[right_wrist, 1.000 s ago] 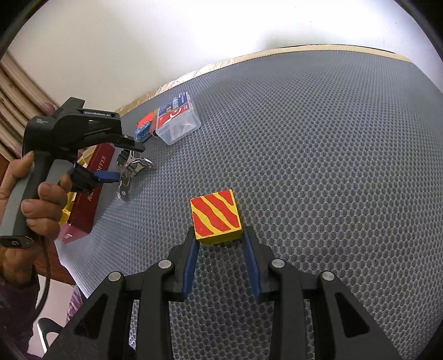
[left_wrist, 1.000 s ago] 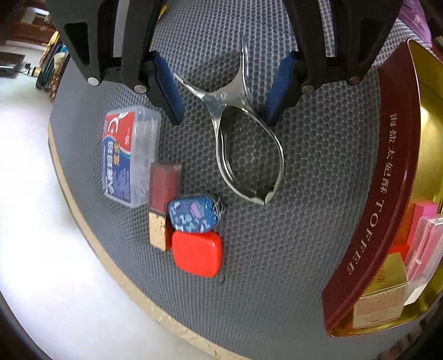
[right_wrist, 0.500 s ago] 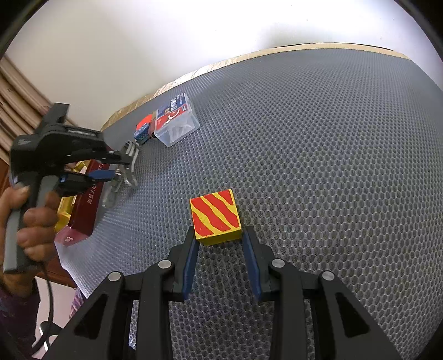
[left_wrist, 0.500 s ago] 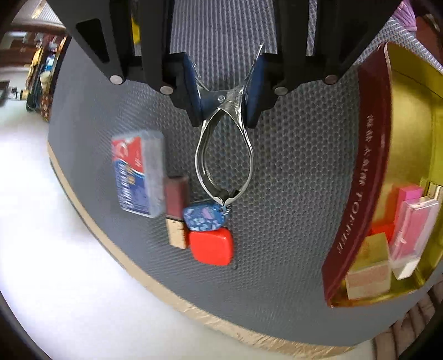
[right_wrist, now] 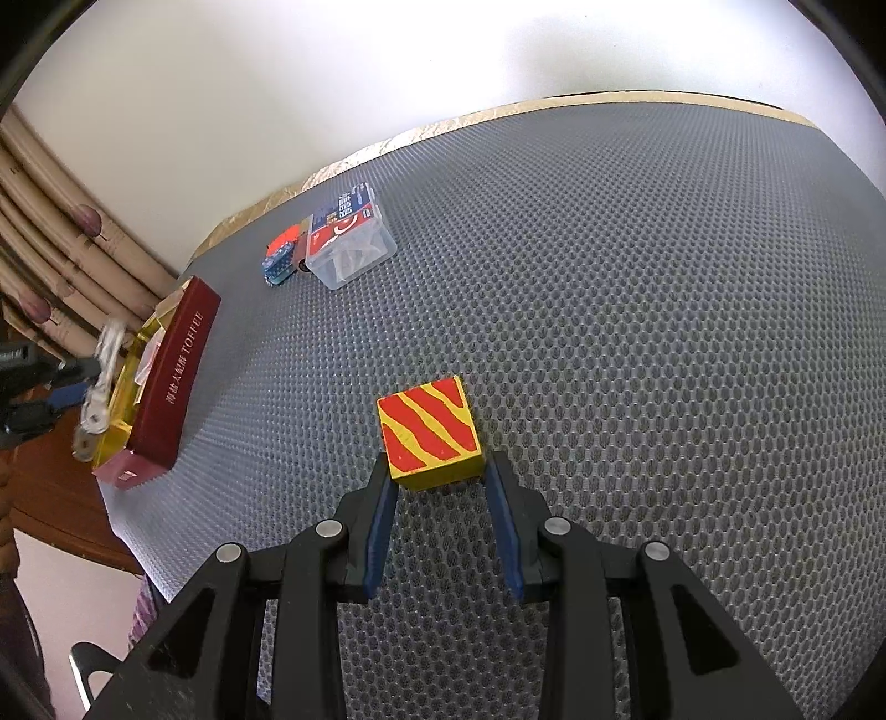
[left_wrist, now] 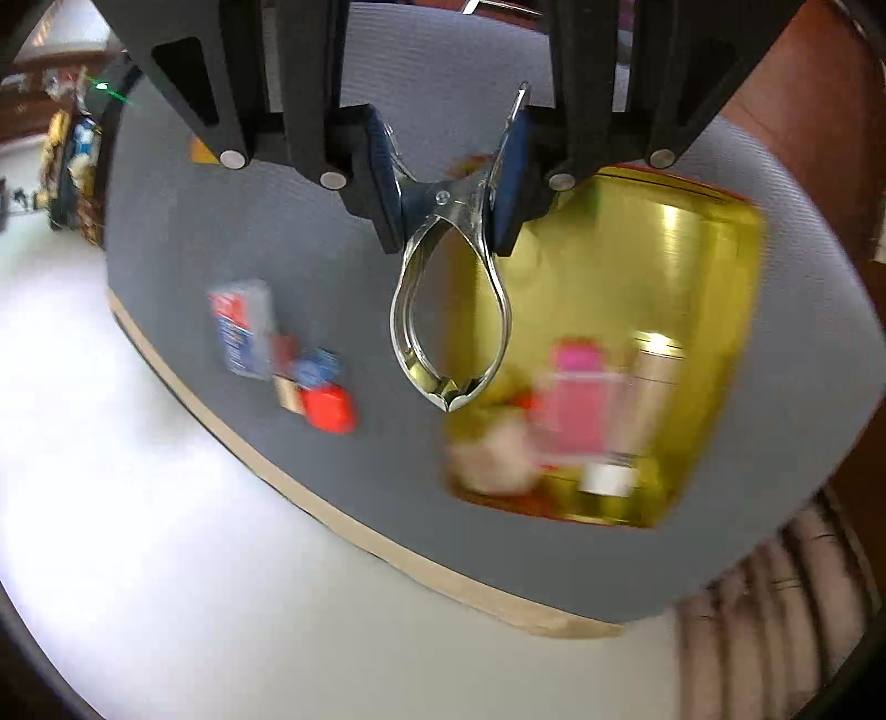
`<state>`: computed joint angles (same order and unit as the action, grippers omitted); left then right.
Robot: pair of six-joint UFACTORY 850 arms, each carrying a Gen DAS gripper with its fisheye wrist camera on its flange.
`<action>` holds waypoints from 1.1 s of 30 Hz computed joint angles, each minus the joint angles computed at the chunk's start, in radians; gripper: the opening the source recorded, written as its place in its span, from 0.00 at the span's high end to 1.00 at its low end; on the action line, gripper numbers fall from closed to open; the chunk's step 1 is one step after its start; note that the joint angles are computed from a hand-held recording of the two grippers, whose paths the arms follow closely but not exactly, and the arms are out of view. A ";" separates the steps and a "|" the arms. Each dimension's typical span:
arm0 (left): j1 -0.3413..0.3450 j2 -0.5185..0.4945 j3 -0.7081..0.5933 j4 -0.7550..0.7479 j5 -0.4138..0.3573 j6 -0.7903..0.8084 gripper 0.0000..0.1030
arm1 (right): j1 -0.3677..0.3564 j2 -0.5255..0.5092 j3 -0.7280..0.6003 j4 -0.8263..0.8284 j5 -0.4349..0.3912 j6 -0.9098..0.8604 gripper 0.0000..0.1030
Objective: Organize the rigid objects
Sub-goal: 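Carry the silver clip into the tin and open the left gripper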
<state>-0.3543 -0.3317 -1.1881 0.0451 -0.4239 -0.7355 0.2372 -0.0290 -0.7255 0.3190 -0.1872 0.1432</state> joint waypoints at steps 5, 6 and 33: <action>0.091 0.051 0.078 0.130 -0.009 -0.085 0.68 | 0.011 -0.006 -0.004 -0.062 0.002 0.065 0.70; 0.105 0.054 0.086 0.158 -0.007 -0.101 0.68 | 0.011 -0.007 -0.004 -0.067 0.001 0.069 0.70; 0.115 -0.064 0.082 0.308 -0.005 -0.084 0.66 | 0.027 -0.019 -0.012 -0.216 0.000 0.214 0.69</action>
<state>-0.2388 -0.3961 -1.1058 0.3527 -0.4286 -0.8191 0.2642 -0.0482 -0.7377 0.1029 -0.1873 0.3571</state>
